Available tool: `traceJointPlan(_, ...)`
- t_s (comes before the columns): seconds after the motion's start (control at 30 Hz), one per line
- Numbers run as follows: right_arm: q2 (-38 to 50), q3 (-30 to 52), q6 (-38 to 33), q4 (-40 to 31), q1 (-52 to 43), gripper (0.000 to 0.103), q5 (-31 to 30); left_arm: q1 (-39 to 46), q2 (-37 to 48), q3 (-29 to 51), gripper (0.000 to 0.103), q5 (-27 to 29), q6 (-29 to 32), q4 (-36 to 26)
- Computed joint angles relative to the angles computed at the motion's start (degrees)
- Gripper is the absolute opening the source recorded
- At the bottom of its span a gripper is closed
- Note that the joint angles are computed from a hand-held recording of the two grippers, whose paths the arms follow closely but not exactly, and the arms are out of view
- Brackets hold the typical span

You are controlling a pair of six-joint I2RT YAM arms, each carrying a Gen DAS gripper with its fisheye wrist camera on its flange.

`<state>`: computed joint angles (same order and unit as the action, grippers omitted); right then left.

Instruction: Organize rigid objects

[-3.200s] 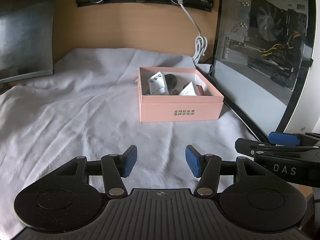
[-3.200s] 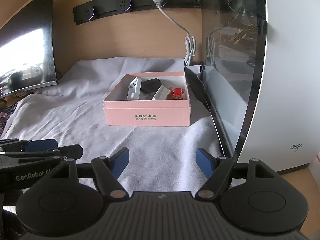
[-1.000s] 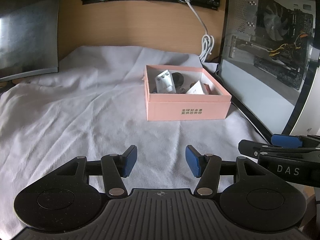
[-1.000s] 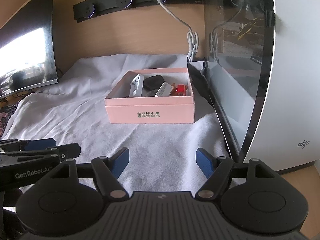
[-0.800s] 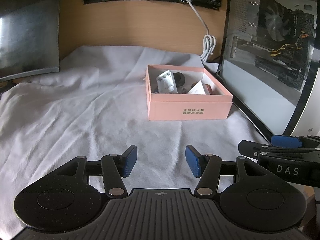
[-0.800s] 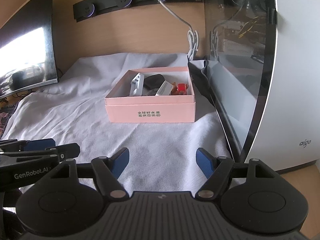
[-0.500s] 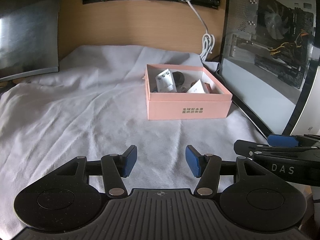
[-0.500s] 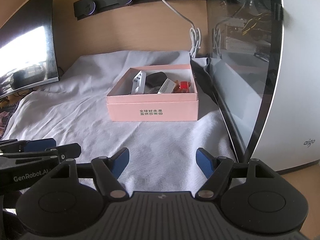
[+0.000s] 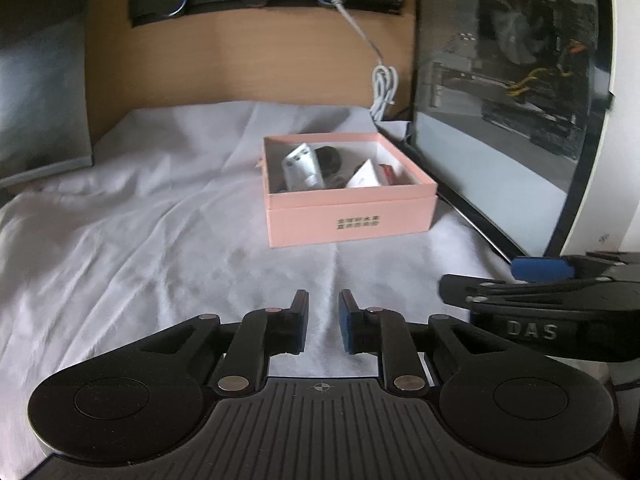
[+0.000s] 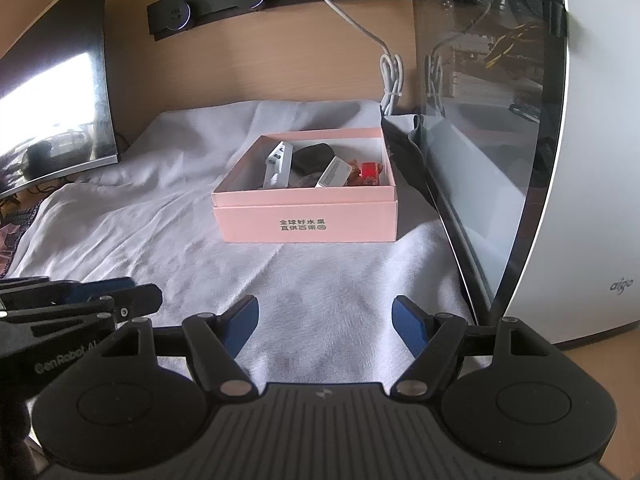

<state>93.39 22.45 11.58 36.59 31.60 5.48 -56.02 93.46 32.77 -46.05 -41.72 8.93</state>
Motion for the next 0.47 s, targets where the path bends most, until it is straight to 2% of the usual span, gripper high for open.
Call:
traceJointPlan(0.1,0.0,0.0,0.0,-0.1,-0.2,0.074,0.1,-3.1,3.1,4.0,0.019,-7.3,-3.7,-6.3)
traceJointPlan(0.17,0.0,0.1,0.2,-0.4,-0.3,0.074,0.1,-3.3,4.8,6.8,0.019,-9.1,-7.0,-11.4)
traceJointPlan(0.33,0.5,1.1,0.2,-1.7,-0.7,0.074,-0.1,0.2,2.9,3.0,0.019,-2.8,-6.4,-5.8)
traceJointPlan(0.4,1.4,2.7,0.6,-2.9,-0.7,0.074,-0.2,2.5,0.8,-0.6,0.02,0.9,-4.4,-0.6)
traceJointPlan(0.47,3.4,5.9,0.7,-4.8,-0.3,0.079,-1.8,6.6,-2.8,-6.0,0.022,6.9,-2.4,6.2)
